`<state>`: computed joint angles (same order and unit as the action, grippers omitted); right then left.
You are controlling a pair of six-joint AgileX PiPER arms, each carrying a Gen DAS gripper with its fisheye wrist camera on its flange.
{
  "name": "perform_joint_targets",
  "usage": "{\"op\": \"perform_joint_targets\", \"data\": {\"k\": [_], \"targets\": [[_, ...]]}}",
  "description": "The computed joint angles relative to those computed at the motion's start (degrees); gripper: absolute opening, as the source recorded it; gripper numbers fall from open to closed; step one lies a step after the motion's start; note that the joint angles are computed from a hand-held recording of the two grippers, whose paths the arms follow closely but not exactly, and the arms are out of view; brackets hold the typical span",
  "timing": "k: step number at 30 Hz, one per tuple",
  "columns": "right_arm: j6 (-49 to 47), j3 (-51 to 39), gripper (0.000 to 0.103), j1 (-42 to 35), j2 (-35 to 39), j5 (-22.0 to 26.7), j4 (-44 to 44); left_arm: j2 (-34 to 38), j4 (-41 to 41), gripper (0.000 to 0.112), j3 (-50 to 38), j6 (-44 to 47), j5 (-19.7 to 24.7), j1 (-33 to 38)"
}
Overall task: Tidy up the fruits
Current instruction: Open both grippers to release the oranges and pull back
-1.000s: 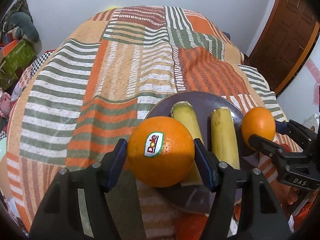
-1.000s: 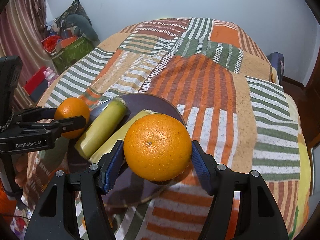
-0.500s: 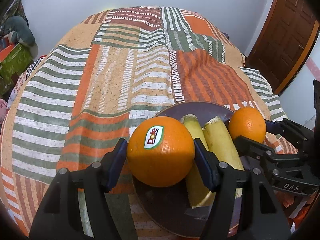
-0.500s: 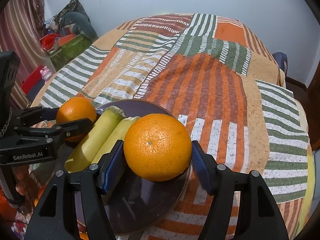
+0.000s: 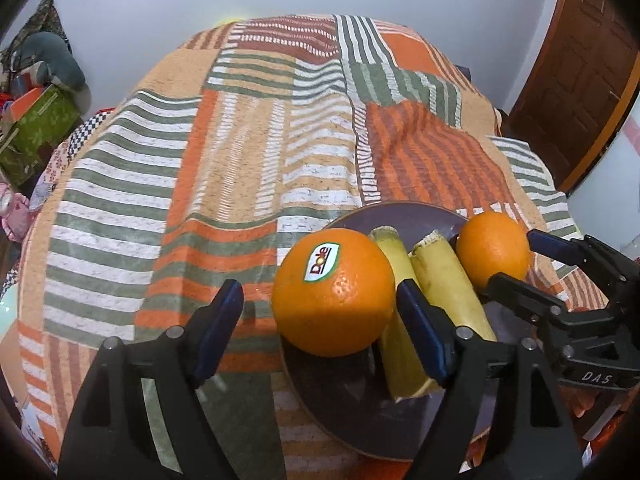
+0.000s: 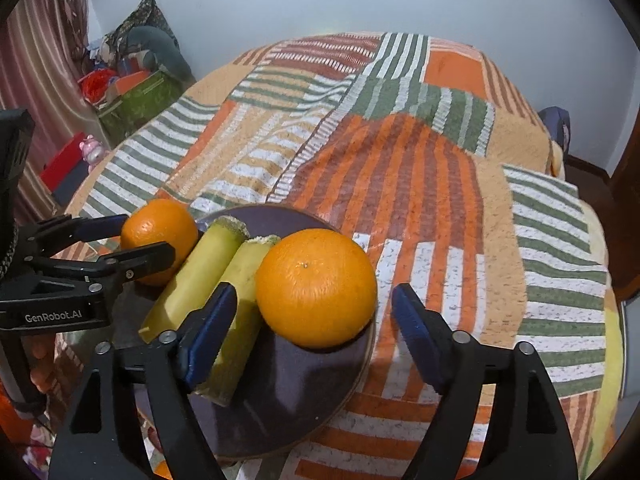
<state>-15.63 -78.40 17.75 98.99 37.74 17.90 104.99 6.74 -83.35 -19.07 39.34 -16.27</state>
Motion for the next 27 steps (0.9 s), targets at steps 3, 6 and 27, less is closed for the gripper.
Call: {"op": "perform_joint_targets", "data": {"k": [3, 6, 27], "targets": [[0.6, 0.6, 0.079, -0.3, -1.7, 0.1, -0.2, -2.2, 0.0, 0.079, 1.3, -0.3, 0.1, 0.1], [1.7, 2.0, 0.079, -0.5, -4.2, -0.1, -1.5, -5.4, 0.8, 0.081, 3.3, -1.0, 0.1, -0.1], [9.2, 19.1, 0.086, -5.0, -25.6, -0.3, -11.0, -22.5, 7.0, 0.089, 18.9, -8.5, 2.9, -7.0]]}}
